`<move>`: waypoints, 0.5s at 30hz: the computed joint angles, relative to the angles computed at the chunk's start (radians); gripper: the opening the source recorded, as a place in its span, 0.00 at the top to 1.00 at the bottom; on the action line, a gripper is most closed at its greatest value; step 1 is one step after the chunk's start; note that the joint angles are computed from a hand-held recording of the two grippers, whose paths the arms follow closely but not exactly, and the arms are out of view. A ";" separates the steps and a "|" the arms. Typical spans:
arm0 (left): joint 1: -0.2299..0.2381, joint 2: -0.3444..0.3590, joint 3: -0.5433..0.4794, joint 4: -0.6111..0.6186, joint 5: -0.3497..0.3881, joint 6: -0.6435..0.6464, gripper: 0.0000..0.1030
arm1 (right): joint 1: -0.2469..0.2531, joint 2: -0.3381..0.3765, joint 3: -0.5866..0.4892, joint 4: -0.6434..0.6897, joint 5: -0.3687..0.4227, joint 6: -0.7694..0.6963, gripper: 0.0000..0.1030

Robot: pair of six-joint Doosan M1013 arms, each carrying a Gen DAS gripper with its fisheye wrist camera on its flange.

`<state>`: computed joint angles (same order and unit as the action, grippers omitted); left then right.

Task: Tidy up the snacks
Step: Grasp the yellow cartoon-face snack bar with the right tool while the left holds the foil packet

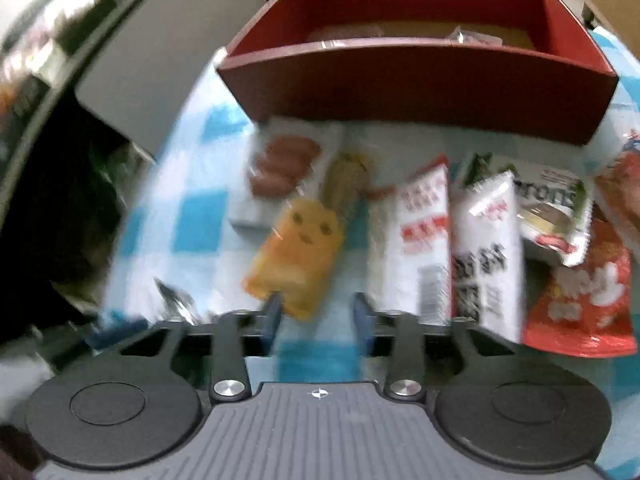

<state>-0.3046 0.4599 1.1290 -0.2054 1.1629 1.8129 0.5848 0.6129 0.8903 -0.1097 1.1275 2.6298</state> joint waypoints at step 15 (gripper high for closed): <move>-0.005 -0.023 0.030 0.033 -0.013 0.018 0.61 | 0.015 0.066 -0.117 -0.046 0.168 -0.192 0.59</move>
